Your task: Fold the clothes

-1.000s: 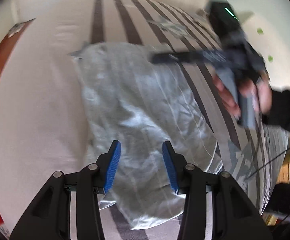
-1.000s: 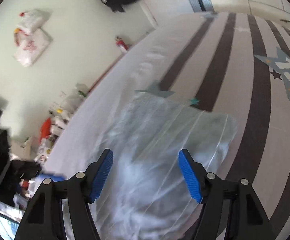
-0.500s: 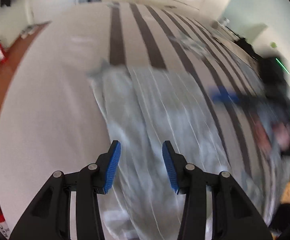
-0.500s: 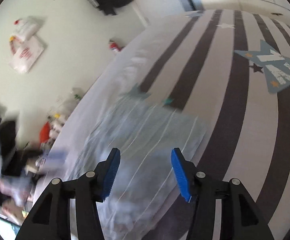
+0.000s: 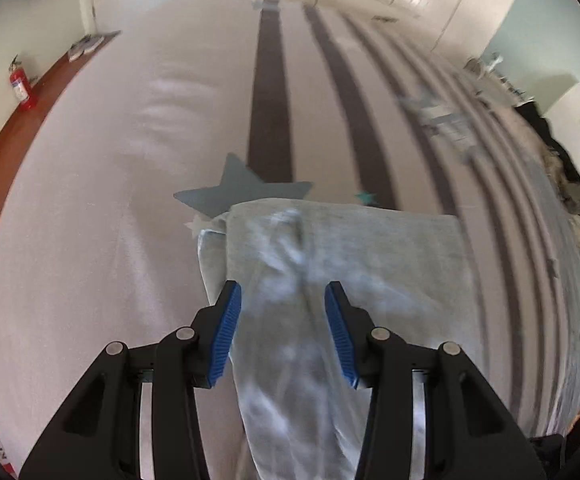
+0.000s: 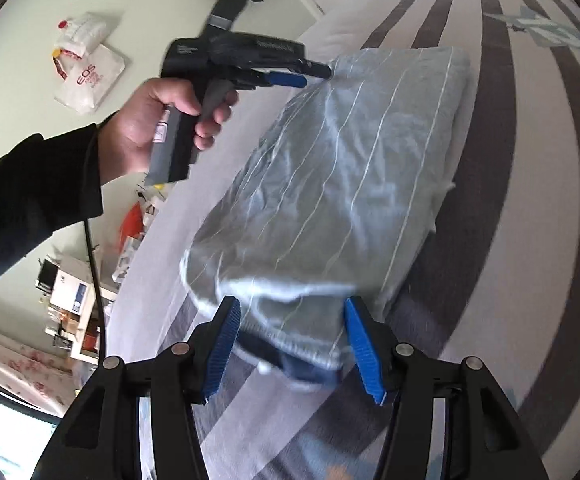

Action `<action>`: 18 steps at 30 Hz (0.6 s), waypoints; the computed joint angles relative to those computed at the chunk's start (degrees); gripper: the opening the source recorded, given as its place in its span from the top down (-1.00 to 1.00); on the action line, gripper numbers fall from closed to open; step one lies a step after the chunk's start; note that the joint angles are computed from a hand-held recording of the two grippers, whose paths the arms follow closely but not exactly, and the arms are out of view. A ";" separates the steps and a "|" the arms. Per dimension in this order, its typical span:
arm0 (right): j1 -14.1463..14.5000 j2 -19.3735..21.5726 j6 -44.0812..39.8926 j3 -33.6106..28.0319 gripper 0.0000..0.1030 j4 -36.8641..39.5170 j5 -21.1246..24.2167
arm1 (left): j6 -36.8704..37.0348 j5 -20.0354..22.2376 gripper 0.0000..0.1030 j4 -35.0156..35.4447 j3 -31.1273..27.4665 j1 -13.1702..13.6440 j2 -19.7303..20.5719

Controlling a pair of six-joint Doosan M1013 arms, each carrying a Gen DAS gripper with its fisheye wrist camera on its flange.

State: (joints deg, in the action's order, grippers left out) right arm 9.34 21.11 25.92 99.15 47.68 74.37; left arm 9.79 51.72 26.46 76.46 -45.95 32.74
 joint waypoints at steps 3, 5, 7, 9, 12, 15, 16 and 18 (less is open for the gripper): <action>0.28 0.13 0.96 0.42 -0.04 -1.07 0.78 | -1.59 -1.43 0.21 0.76 1.68 -2.44 -1.87; 0.36 0.31 1.80 0.78 -0.04 -1.90 0.99 | -3.43 -2.19 0.21 1.16 3.25 -4.29 -3.21; 0.36 0.24 2.80 1.20 -0.04 -2.36 0.75 | -4.68 -3.90 0.21 0.40 5.80 -4.86 -5.30; 0.23 -0.36 2.68 2.10 -0.04 -2.86 0.70 | -7.40 -5.54 0.21 0.36 7.68 -5.64 -6.29; 0.31 -1.03 2.65 3.12 -0.04 -4.37 2.24 | -5.58 -4.52 0.21 -3.47 8.02 -7.75 -6.02; 0.02 -2.01 1.40 3.83 -0.04 -4.90 3.22 | -0.31 0.12 0.21 -7.35 7.77 -8.95 -4.99; -0.11 -2.28 1.12 3.91 -0.04 -4.76 3.46 | 0.42 1.65 0.21 -7.97 8.05 -9.30 -4.92; -0.63 -2.61 1.42 3.61 -0.04 -3.69 3.91 | -2.94 2.48 0.21 -7.73 9.63 -9.63 -5.84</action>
State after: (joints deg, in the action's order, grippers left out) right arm 8.70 18.50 27.34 102.76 43.99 78.28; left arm 6.85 54.20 18.72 86.09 -55.58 26.90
